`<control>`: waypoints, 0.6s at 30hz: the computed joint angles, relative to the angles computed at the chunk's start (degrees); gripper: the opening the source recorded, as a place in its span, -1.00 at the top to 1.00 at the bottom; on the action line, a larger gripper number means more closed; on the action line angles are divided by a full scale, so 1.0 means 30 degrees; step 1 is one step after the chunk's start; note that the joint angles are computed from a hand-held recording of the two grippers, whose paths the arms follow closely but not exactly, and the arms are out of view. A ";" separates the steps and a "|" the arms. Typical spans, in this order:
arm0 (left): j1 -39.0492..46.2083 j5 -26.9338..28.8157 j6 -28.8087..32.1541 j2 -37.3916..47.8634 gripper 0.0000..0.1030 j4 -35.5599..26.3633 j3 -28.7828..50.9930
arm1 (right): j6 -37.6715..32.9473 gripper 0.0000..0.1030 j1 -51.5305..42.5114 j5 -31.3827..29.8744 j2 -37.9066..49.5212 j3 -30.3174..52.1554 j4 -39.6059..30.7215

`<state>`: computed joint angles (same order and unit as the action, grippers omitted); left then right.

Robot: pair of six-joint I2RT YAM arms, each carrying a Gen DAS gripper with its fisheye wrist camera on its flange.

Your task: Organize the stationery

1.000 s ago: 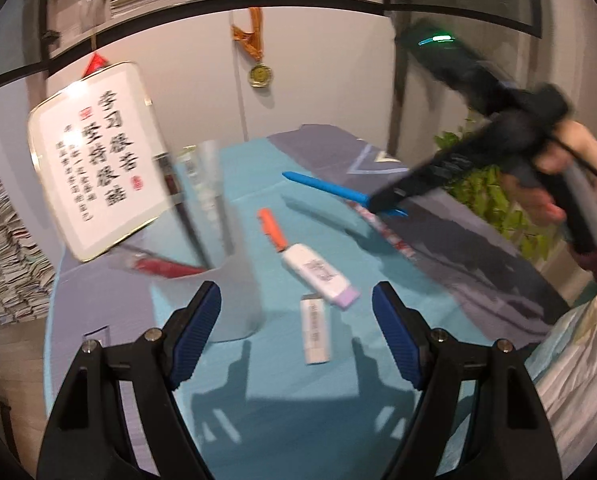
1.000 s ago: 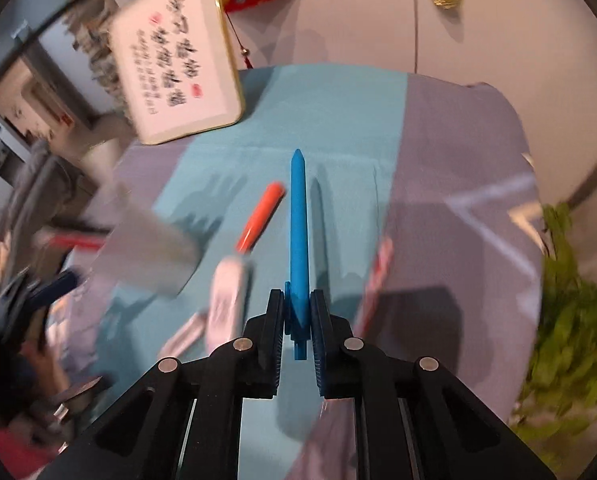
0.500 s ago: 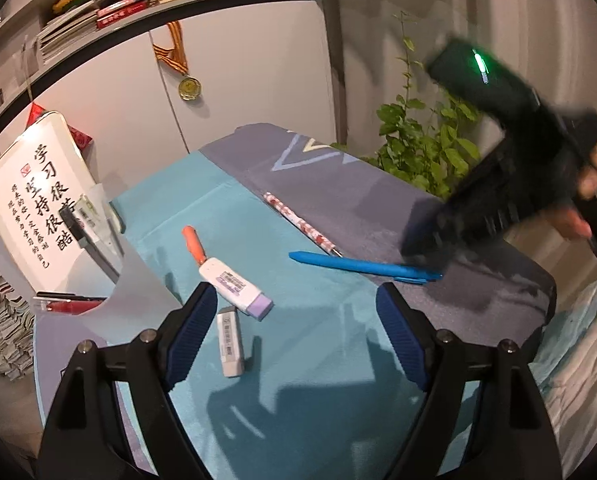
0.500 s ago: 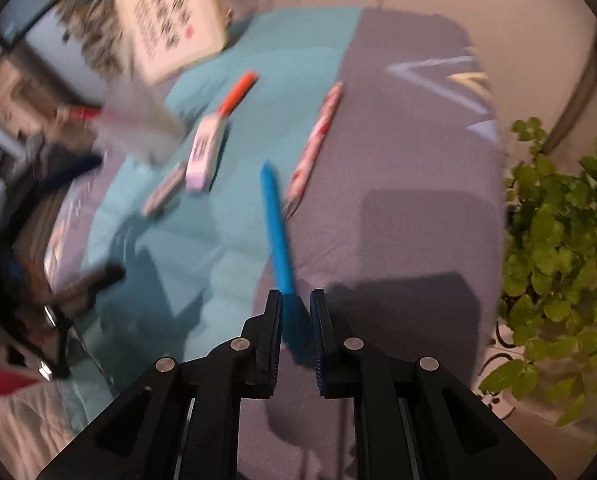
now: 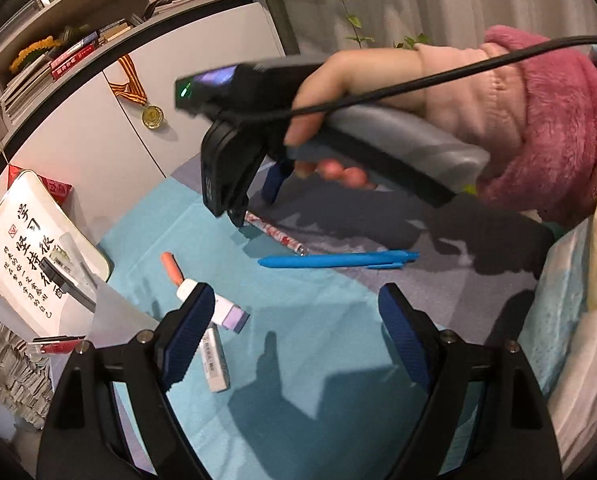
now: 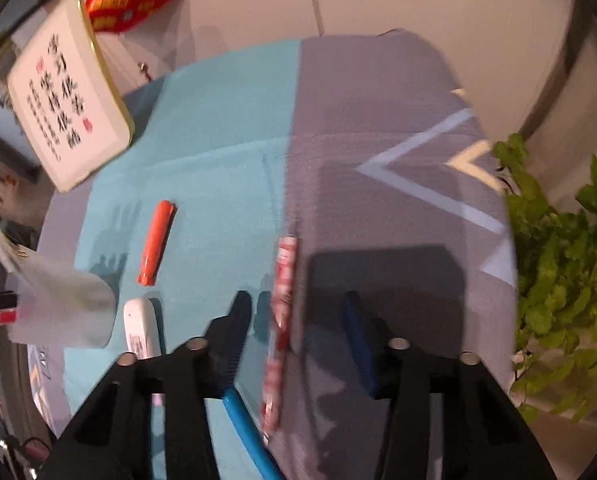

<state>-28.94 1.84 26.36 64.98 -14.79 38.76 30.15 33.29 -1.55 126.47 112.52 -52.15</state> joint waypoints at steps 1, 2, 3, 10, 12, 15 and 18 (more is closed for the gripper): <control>0.0013 -0.0068 0.0066 0.0205 -0.61 0.0134 0.0070 | -0.0231 0.49 0.0124 0.0241 0.0515 0.0707 -0.0498; -0.0031 -0.0099 0.0151 0.0478 -0.61 0.0287 0.0199 | -0.0748 0.73 0.0523 0.1549 0.1259 0.1985 -0.1299; -0.0113 -0.0103 0.0289 0.0684 -0.61 0.0465 0.0266 | -0.0904 0.79 0.0725 0.1856 0.1737 0.2858 -0.1951; -0.1557 -0.0888 0.2759 0.2248 -0.61 0.2270 0.0582 | -0.0344 0.80 0.0213 0.1455 -0.3371 -0.3919 0.2403; -0.2104 -0.1095 0.4081 0.3119 -0.61 0.2498 0.0966 | 0.0045 0.80 -0.0080 0.1402 -0.6464 -0.7215 0.3868; -0.2716 -0.0847 0.6044 0.4518 -0.61 0.1886 0.2079 | 0.0761 0.80 -0.0516 0.1055 -0.9928 -1.0423 0.4990; -0.2842 0.0273 0.7704 0.5599 -0.61 -0.0325 0.3671 | 0.1544 0.80 -0.1039 0.0433 -1.2745 -1.3258 0.5794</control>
<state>-37.46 2.66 49.47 81.78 -15.77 49.78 34.78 30.18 -0.26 88.23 72.74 -34.77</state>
